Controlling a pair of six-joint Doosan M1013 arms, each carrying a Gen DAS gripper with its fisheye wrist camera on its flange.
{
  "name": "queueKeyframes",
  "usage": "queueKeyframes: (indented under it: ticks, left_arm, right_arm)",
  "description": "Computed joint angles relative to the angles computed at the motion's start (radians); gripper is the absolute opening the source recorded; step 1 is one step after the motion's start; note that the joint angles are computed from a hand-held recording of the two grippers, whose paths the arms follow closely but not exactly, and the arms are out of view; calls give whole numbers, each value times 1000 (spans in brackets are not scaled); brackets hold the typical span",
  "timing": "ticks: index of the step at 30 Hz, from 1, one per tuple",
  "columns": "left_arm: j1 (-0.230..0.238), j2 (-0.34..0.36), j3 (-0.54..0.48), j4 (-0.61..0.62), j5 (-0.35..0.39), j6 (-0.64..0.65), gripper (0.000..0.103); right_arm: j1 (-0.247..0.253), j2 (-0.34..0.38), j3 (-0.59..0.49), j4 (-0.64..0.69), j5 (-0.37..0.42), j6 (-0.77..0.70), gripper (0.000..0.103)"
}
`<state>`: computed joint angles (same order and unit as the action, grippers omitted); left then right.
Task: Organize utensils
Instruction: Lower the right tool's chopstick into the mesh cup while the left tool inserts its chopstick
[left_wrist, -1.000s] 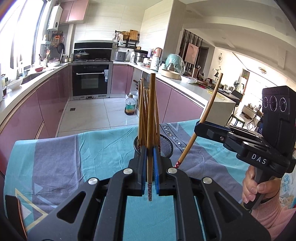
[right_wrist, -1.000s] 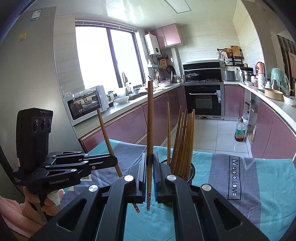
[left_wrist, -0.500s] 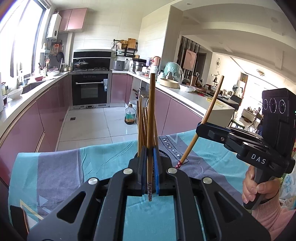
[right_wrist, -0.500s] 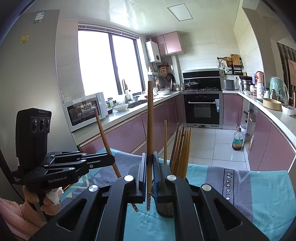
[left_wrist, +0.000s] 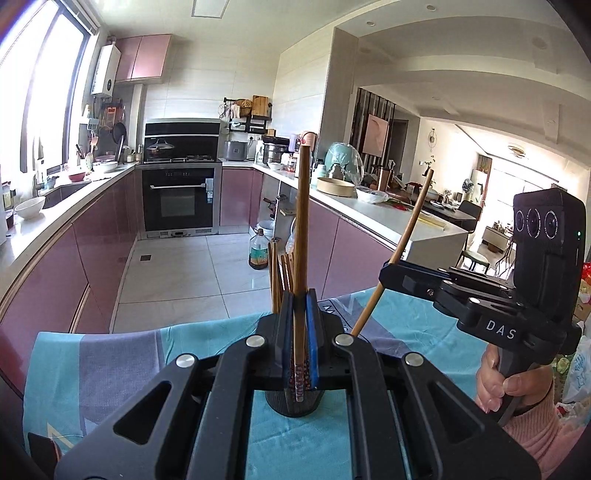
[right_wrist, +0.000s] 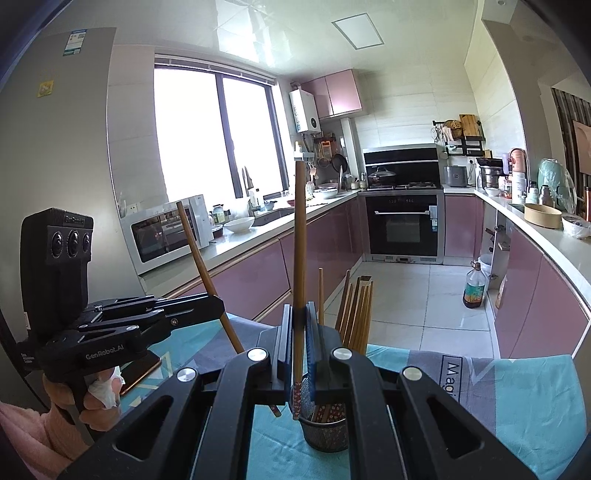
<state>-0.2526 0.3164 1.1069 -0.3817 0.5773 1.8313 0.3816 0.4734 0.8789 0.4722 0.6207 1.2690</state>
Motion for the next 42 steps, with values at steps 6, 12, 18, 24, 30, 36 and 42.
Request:
queueKeyframes:
  ticks: [6,12,18,24,30,36,42]
  left_arm:
    - [0,11,-16,3,5,-2,8]
    - [7,12,-14,-11,6,11,8]
    - [9,18,-22,-6,22,2,8]
    - [14,29,-44,7,48,-3,8]
    - [17,42,-63,25,72,-25,8]
    - [14,55,-81,43,90,-46,8]
    - [16,69,-102,51,111,-59,8]
  right_arm:
    - [1,5,-9,-30,-4,25,5]
    - [1,10,-16,-55,-2,45,5]
    - [3,18,-30,-83,4,77,5]
    - [3,27,-41,-101,18,99,5]
    - [2,44,-66,-117,46,124,5]
    - [3,51,-78,-128,65,135,5]
    - [3,61,-93,-137,85,144,5]
